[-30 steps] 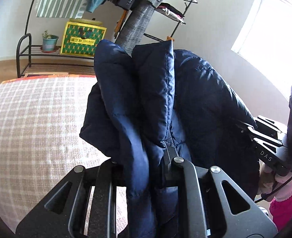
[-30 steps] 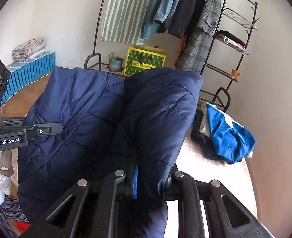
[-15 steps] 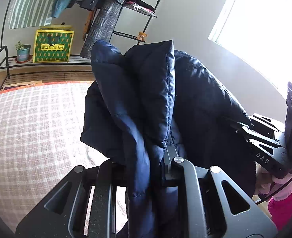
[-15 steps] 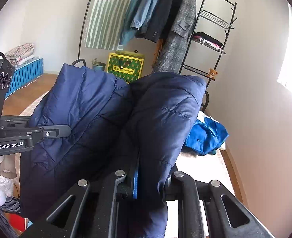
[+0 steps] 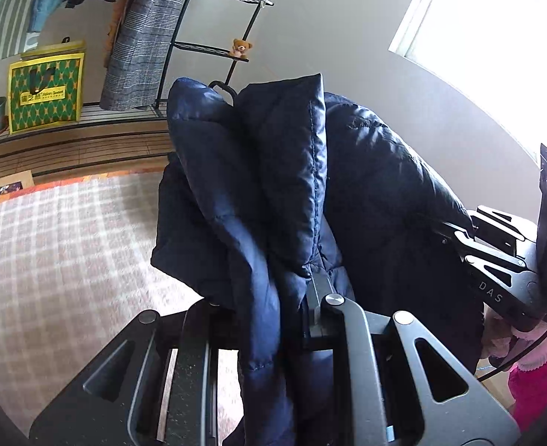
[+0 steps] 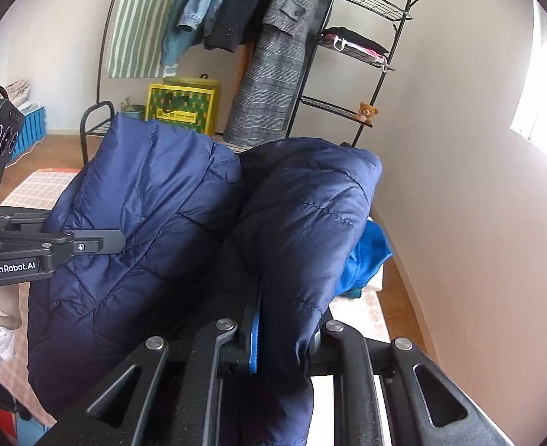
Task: Fold large clothes
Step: 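Carry the held jacket with both grippers toward the clothes stack, then lower the jacket onto the clothes stack and open both grippers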
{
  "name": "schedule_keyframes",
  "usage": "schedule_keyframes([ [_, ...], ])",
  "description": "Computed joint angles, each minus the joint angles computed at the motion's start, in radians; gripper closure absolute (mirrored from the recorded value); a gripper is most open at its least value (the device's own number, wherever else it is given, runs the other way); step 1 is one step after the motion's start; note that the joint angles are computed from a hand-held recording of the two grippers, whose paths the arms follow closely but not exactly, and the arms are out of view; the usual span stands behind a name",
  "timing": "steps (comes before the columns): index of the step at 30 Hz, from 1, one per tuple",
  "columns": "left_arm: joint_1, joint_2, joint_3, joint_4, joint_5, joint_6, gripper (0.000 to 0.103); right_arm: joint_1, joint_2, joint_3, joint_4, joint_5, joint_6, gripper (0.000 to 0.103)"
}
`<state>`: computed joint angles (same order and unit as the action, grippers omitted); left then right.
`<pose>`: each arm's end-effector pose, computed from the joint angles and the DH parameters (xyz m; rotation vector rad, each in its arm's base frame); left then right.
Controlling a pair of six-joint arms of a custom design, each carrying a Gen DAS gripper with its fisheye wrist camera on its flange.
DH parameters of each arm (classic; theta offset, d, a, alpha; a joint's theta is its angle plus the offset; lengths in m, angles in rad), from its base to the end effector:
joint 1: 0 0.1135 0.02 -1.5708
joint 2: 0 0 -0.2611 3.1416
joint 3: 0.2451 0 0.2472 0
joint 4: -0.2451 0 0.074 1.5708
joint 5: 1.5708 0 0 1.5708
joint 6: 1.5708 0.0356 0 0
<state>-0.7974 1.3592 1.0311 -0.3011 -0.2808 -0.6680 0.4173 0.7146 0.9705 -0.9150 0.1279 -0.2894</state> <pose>0.2159 -0.2071 0.2846 -0.0158 2.2202 -0.5213 0.1170 0.0469 0.3364 -0.7039 2.1102 -0.0724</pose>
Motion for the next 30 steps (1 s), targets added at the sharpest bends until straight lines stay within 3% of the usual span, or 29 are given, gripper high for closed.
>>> schedule_keyframes([
  [5, 0.179, 0.262, 0.205, 0.097, 0.145, 0.135, 0.086, -0.204, 0.241, 0.053, 0.221, -0.105, -0.122, 0.089],
  [10, 0.312, 0.507, 0.477, 0.115, 0.248, 0.21, 0.086, -0.259, 0.468, 0.145, 0.399, -0.095, -0.182, 0.089],
  [14, 0.397, 0.654, 0.655, 0.123, 0.318, 0.213, 0.086, -0.288, 0.655, 0.256, 0.515, -0.089, -0.22, 0.089],
  [18, 0.436, 0.811, 0.822, 0.131, 0.315, 0.204, 0.086, -0.315, 0.816, 0.323, 0.656, -0.107, -0.278, 0.089],
  [21, 0.447, 0.952, 0.967, 0.055, 0.275, 0.191, 0.084, -0.346, 0.98, 0.388, 0.724, -0.118, -0.265, 0.087],
  [23, 0.467, 1.059, 1.103, -0.043, 0.267, 0.172, 0.079, -0.363, 1.113, 0.459, 0.731, -0.078, -0.237, 0.08],
  [24, 0.476, 1.092, 1.137, -0.07, 0.263, 0.162, 0.07, -0.37, 1.155, 0.471, 0.737, -0.055, -0.233, 0.077],
  [27, 0.485, 1.074, 1.05, 0.014, 0.251, 0.14, 0.057, -0.379, 1.237, 0.478, 0.79, 0.03, -0.217, 0.061],
  [29, 0.476, 1.075, 1.049, 0.012, 0.225, 0.156, 0.056, -0.39, 1.237, 0.458, 0.827, 0.067, -0.192, 0.048],
  [30, 0.471, 1.071, 1.047, 0.006, 0.207, 0.16, 0.056, -0.401, 1.231, 0.464, 0.816, 0.049, -0.172, 0.048],
])
